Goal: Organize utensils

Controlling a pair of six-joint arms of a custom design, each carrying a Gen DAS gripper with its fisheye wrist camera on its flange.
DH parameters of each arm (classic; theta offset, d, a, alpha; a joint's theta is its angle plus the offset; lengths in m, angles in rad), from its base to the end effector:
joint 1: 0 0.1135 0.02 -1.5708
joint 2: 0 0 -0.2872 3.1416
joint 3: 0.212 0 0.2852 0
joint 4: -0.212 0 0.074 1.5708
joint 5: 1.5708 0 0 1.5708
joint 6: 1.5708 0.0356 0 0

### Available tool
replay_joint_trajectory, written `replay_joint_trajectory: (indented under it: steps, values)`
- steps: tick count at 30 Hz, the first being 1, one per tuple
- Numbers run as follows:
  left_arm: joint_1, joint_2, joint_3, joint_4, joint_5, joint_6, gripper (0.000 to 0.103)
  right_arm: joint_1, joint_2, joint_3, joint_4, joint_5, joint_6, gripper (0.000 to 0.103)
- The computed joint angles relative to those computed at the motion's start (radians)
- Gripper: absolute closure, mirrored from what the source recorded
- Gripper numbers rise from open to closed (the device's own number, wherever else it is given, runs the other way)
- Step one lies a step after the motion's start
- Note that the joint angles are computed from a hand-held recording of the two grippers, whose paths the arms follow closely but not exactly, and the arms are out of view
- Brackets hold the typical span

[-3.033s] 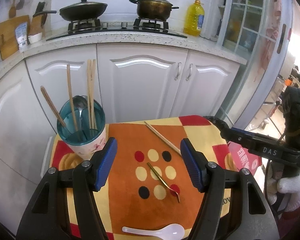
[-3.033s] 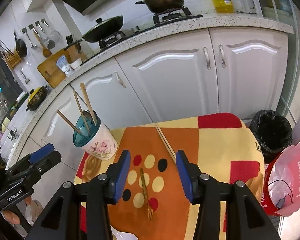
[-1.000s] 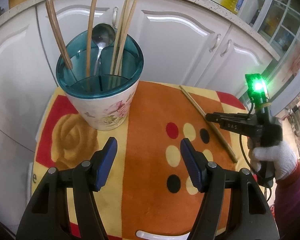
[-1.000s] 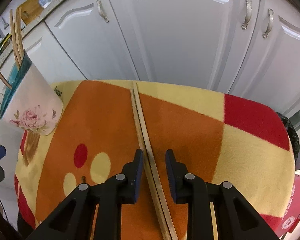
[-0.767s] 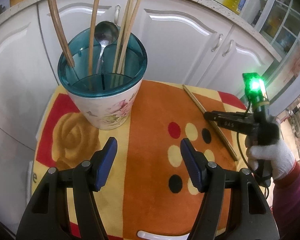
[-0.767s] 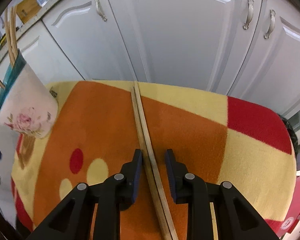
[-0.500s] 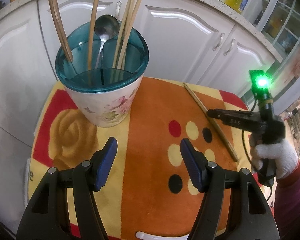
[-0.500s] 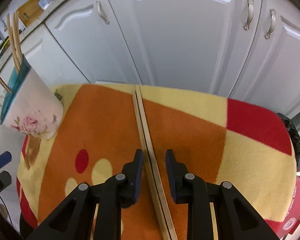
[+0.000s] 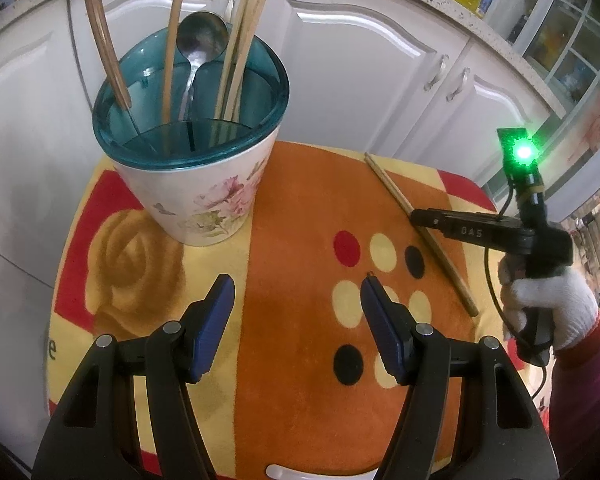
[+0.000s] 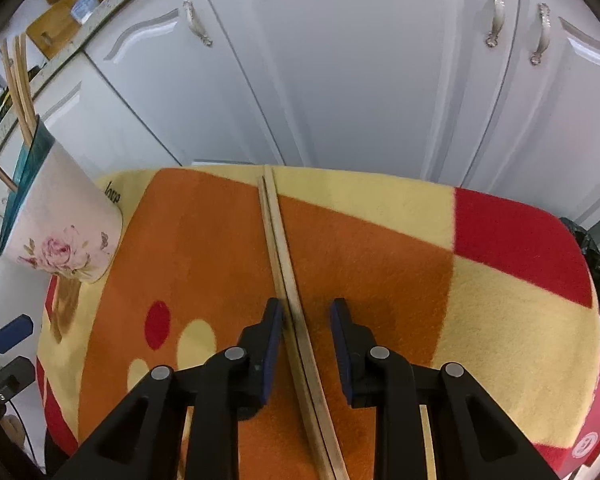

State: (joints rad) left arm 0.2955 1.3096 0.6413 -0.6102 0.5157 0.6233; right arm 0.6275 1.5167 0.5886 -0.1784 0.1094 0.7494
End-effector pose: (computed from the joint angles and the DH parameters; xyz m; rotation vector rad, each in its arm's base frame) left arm 0.2272 0.0508 0.1648 0.5280 2.5691 -0.4484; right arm 0.2197 0.1546 0.1153 0.1994 2.6929 0.2914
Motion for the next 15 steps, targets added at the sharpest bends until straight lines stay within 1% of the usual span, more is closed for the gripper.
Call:
replay_joint_trajectory:
  steps: [6, 8, 10, 11, 15]
  values:
    - [-0.024, -0.004, -0.01, 0.011, -0.008, -0.017, 0.038, -0.014, 0.03, 0.023, 0.005, 0.024, 0.002, 0.08]
    - [-0.025, -0.007, -0.009, 0.007, -0.002, -0.017, 0.038, -0.024, 0.01, 0.001, 0.024, -0.002, 0.012, 0.08]
    - [-0.023, -0.011, -0.013, 0.008, -0.001, -0.014, 0.038, -0.022, -0.018, -0.035, 0.042, -0.009, 0.016, 0.088]
    - [-0.025, -0.008, -0.014, 0.01, -0.005, -0.015, 0.038, -0.019, -0.035, -0.056, 0.052, -0.012, 0.023, 0.09]
    - [-0.03, 0.005, -0.015, 0.021, -0.013, -0.028, 0.038, 0.032, -0.148, -0.139, 0.032, -0.004, 0.089, 0.091]
